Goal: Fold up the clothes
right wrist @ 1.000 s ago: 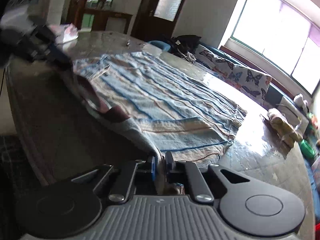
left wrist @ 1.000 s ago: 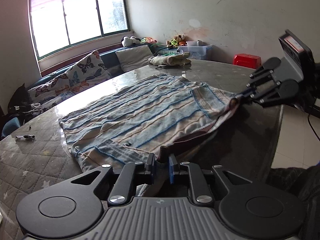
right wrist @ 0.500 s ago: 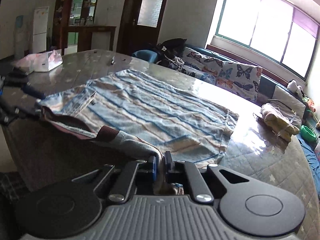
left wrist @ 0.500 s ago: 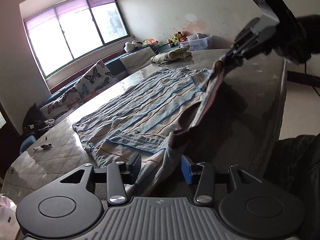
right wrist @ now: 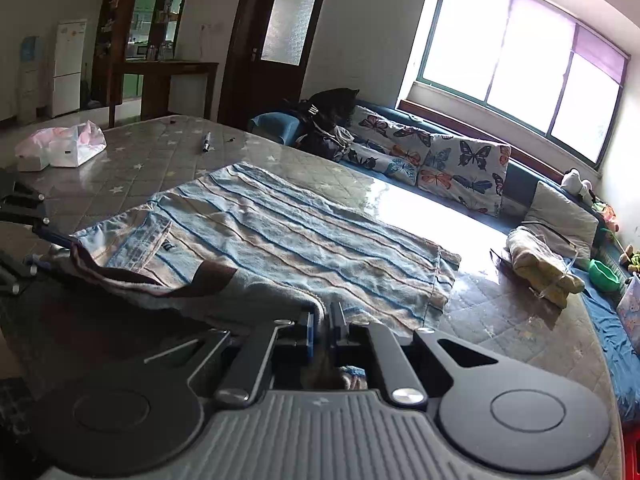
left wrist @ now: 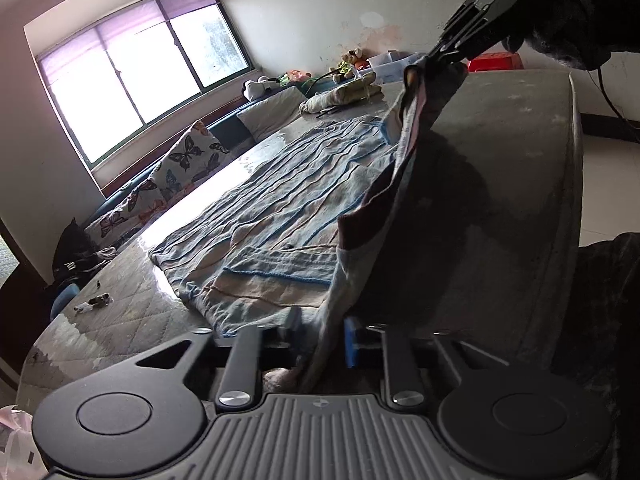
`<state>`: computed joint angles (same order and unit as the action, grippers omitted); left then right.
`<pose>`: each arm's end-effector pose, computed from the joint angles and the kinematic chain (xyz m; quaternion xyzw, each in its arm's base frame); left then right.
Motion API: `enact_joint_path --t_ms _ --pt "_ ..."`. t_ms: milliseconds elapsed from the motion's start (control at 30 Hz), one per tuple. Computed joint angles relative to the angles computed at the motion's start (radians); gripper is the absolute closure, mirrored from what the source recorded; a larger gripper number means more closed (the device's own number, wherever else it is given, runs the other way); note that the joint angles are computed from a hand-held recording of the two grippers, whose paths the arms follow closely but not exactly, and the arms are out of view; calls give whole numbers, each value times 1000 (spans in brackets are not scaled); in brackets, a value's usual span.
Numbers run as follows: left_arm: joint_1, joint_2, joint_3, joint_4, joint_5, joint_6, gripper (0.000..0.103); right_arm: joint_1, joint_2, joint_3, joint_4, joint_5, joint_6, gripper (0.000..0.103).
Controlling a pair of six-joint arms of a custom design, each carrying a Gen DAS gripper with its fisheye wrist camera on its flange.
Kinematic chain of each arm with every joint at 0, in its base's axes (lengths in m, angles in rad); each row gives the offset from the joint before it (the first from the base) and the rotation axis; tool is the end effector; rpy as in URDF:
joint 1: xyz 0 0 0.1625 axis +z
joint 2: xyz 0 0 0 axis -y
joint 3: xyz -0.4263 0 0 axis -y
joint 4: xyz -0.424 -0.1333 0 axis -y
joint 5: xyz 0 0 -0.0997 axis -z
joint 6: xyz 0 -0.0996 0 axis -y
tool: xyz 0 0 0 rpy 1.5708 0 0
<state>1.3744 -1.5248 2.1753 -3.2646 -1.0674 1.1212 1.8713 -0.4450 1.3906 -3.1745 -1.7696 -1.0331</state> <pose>0.0837 -0.5087 0.3738 0.4159 0.7399 -0.3356 0.4085 0.3369 -0.7033 -0.0141 0.5572 -0.7598 0.2666 0.2028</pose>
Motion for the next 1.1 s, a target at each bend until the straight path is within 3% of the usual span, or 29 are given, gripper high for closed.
enact_joint_path --t_ms 67,200,467,600,733,933,1100 --pt "1 -8 1 0 -5 -4 94 -6 -2 8 0 -3 4 97" --pt "-17 -45 16 13 1 -28 96 -18 -28 57 2 3 17 98" --pt "-112 -226 87 173 62 -150 96 -20 -157 225 23 41 17 98" --pt "-130 -234 73 145 61 -185 96 -11 -178 238 30 67 11 98" --pt "-116 -157 -9 98 51 -179 96 -2 -141 158 50 79 2 98" --pt "-62 1 -203 58 9 -156 96 11 -32 -88 166 81 7 98" --pt "-15 132 -415 172 2 -219 96 20 112 -376 325 48 22 98"
